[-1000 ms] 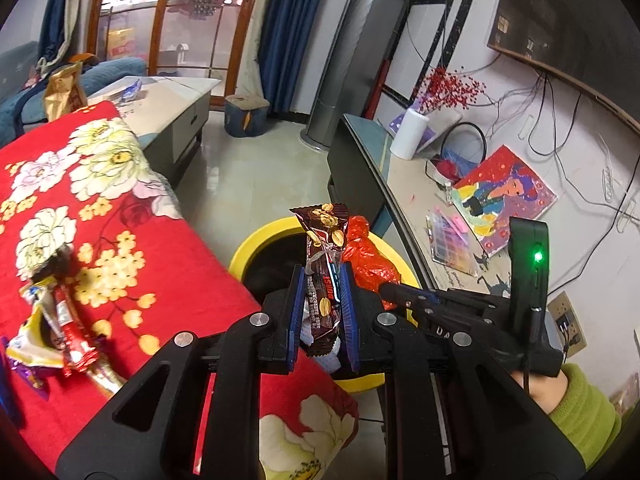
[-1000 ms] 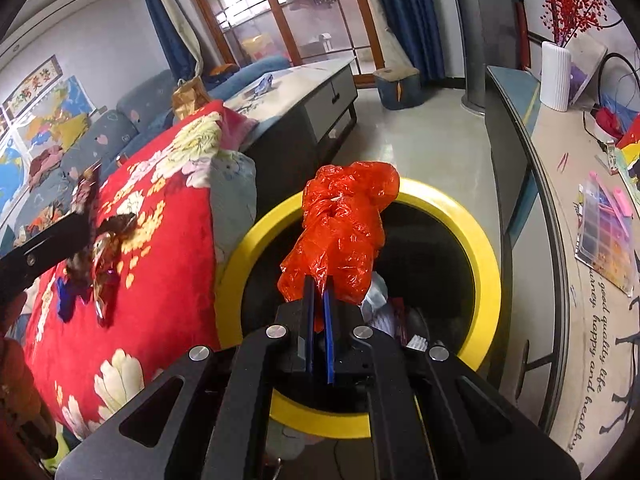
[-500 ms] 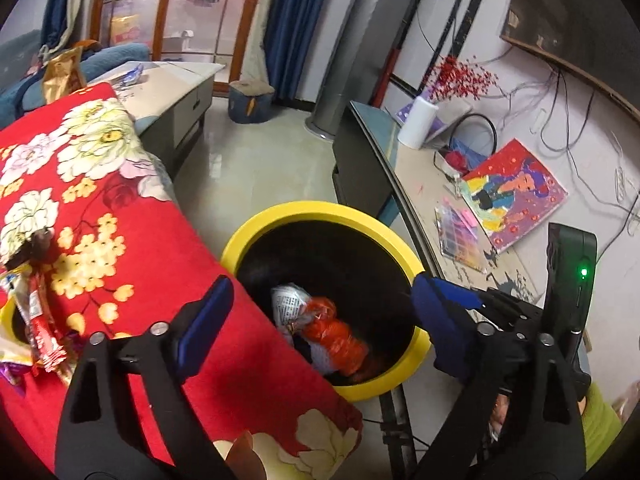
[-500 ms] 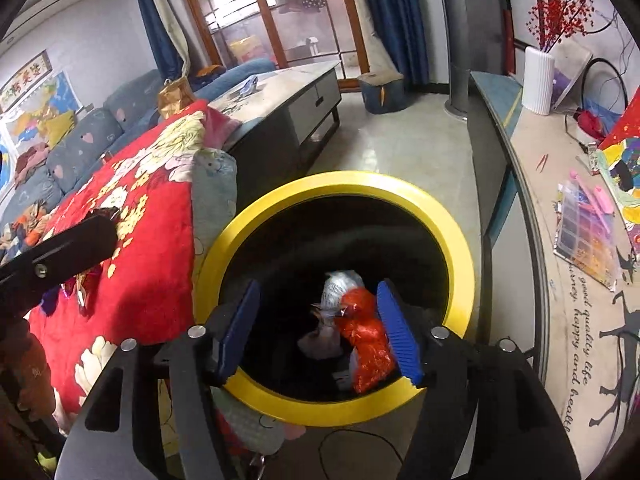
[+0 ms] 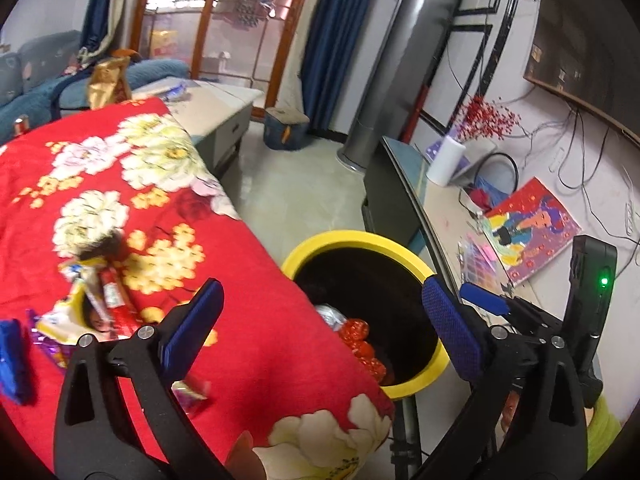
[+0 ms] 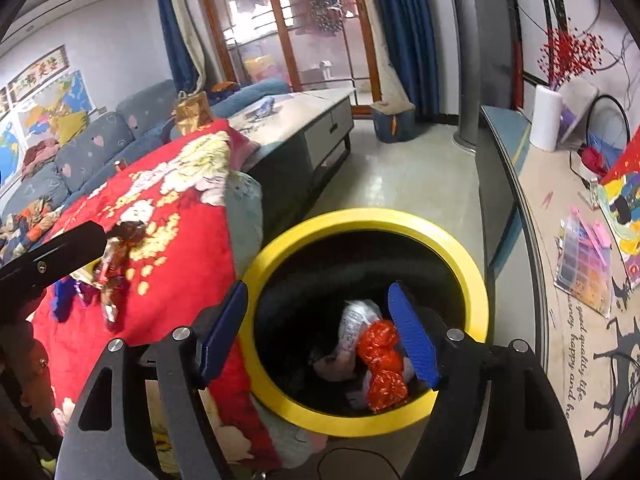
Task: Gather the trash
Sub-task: 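Open both tools over the bin, dropping the red bag and brown wrapper, then move both tools back over the remaining wrappers on the bed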
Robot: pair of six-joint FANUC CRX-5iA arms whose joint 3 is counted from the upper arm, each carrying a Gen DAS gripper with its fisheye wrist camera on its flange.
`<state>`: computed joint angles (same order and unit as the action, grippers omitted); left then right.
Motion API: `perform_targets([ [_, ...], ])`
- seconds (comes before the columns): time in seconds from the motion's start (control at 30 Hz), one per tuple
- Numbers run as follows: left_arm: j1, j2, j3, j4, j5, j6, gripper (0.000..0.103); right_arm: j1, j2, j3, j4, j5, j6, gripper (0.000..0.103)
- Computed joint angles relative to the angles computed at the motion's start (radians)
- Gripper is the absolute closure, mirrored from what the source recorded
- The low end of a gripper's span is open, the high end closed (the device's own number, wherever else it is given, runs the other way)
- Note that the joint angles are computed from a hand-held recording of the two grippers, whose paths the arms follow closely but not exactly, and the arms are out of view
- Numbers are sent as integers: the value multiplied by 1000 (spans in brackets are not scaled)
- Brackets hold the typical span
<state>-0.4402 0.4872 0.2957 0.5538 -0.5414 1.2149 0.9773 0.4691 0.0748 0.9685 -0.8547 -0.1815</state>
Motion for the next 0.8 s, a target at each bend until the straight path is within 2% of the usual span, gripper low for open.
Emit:
perform_targets([
  [0.07,7,-21,-26,3,23,1,12,2,4,10,12,3,2,29],
  [0.3,31,-76,-96,9,82,5,12,14,29,65,42,12,37,28],
  [0.8,96,-156,-197,6,146,52,12,41,119,226,17,36,170,27],
])
